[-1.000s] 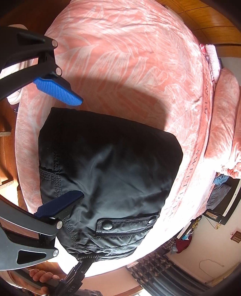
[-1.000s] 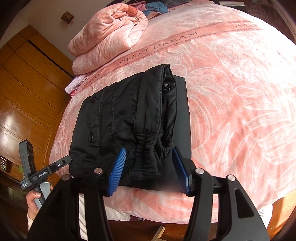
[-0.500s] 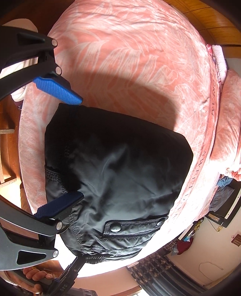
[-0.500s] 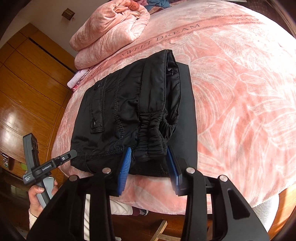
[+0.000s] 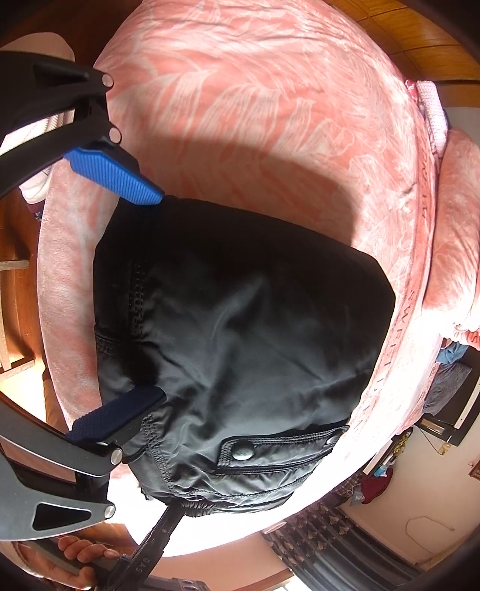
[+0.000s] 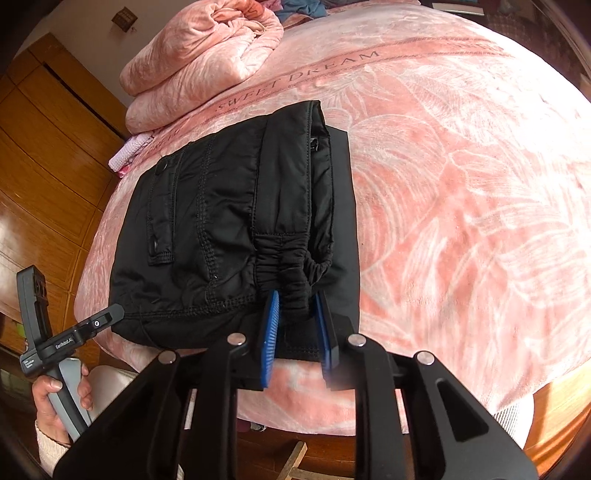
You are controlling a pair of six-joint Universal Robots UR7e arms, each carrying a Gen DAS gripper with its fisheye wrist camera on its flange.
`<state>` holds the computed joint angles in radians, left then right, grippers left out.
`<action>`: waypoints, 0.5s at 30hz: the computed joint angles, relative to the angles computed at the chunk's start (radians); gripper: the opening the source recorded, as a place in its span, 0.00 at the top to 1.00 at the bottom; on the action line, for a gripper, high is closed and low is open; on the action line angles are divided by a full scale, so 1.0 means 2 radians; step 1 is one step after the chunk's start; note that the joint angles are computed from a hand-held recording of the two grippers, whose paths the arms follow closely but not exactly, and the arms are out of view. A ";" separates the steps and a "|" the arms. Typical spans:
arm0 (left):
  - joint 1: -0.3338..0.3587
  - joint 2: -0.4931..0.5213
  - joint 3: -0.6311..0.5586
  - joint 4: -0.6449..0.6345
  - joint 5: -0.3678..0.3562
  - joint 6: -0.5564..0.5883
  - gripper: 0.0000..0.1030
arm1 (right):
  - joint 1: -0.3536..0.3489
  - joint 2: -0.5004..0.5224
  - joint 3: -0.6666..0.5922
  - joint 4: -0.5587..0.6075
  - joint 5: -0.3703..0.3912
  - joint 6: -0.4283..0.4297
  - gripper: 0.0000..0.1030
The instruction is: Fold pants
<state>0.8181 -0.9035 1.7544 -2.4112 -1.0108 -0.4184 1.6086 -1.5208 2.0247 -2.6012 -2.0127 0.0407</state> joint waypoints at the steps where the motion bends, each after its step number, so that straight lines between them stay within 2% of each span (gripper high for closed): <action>1: -0.001 -0.001 0.000 0.002 -0.001 0.001 0.04 | 0.001 0.001 0.000 0.000 -0.003 -0.001 0.82; 9: -0.013 -0.014 0.009 -0.004 -0.003 0.013 0.04 | 0.037 0.004 -0.011 0.008 -0.058 -0.003 0.77; 15: -0.023 -0.012 0.009 -0.006 0.000 0.030 0.04 | 0.050 -0.003 -0.014 -0.012 -0.034 -0.013 0.76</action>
